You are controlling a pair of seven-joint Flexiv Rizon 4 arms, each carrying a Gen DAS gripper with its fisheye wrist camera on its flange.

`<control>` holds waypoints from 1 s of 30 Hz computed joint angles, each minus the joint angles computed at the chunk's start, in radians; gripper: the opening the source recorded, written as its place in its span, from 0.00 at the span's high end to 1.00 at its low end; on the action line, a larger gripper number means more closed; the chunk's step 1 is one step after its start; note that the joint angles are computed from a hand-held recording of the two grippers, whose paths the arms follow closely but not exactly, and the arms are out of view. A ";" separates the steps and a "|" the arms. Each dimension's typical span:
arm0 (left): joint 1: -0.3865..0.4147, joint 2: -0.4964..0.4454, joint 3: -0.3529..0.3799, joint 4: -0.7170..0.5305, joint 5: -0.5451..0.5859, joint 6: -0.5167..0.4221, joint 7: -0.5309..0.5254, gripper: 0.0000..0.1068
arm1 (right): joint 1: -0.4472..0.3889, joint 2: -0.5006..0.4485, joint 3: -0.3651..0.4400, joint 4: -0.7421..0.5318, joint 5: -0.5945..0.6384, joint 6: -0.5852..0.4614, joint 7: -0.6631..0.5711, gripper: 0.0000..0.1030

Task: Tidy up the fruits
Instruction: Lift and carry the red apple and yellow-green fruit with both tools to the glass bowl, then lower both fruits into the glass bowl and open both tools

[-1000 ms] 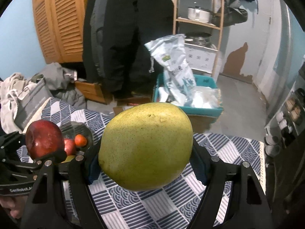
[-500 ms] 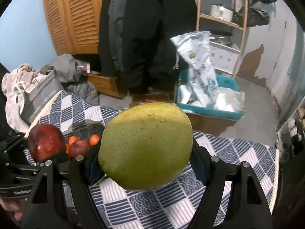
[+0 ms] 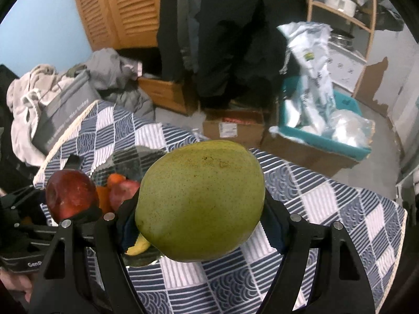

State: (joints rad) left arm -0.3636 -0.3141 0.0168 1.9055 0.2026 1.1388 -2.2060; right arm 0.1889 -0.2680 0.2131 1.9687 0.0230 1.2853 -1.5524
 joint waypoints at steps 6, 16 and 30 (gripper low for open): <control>0.014 -0.022 0.001 0.021 -0.020 0.005 0.011 0.29 | 0.020 -0.050 0.008 -0.012 -0.015 -0.014 0.004 0.25; 0.033 -0.039 -0.011 0.046 -0.073 0.009 0.044 0.29 | 0.034 -0.105 0.023 -0.035 -0.026 -0.049 -0.003 0.25; -0.008 -0.060 0.029 0.020 -0.043 -0.035 0.012 0.28 | 0.011 -0.161 0.065 -0.106 0.065 -0.157 -0.075 0.25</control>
State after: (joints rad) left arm -0.3718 -0.3740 0.0458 1.9256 0.1593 1.1041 -2.1937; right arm 0.1999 -0.4295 0.2784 1.8626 0.0879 1.1286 -1.6273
